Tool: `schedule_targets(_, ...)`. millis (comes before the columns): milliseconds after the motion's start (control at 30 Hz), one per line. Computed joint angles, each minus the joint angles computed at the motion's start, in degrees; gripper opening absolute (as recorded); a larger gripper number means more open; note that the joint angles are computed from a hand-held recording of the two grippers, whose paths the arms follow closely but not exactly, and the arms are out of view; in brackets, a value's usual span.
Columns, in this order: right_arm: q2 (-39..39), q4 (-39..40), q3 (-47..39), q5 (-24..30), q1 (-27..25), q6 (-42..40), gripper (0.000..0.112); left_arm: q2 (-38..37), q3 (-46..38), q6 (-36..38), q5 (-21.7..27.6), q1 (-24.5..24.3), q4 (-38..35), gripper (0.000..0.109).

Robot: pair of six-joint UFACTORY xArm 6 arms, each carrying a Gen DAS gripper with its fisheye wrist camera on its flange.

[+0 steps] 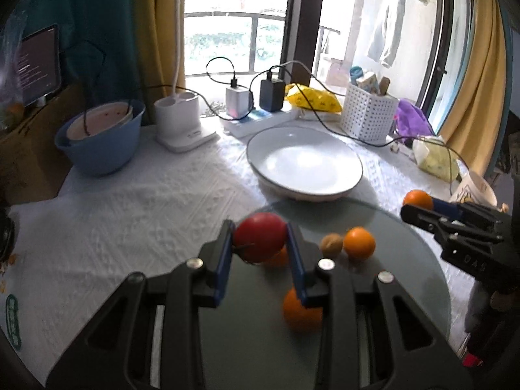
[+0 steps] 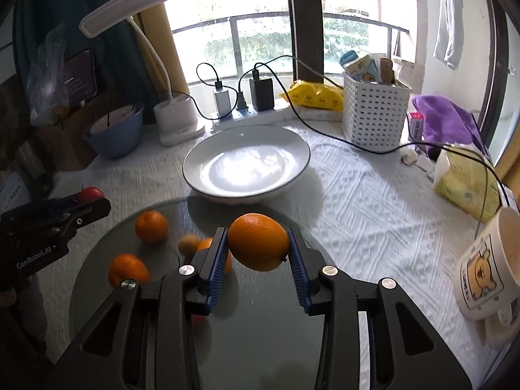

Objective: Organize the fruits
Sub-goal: 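Carry both fruits to the white plate and release the orange from the right tool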

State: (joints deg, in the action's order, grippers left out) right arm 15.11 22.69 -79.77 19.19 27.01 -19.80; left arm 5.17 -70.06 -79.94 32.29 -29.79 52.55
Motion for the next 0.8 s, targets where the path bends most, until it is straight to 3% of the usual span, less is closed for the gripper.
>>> schedule_targets(367,8.5,0.0,-12.7,3.6,-0.3,-1.1,0.039,6.0,-6.6,7.2,-6.1,4.0,-6.5,0.033)
schedule_targets(567,13.9,0.1,-20.8,6.2,-0.8,-1.0,0.039,10.3,-11.4,15.3,-7.3,5.5,-12.6,0.033)
schedule_targets(800,23.8,-2.5,-36.1,13.0,-1.3,1.3,0.039,16.1,-17.8,24.3,-8.4,6.6,-19.5,0.033)
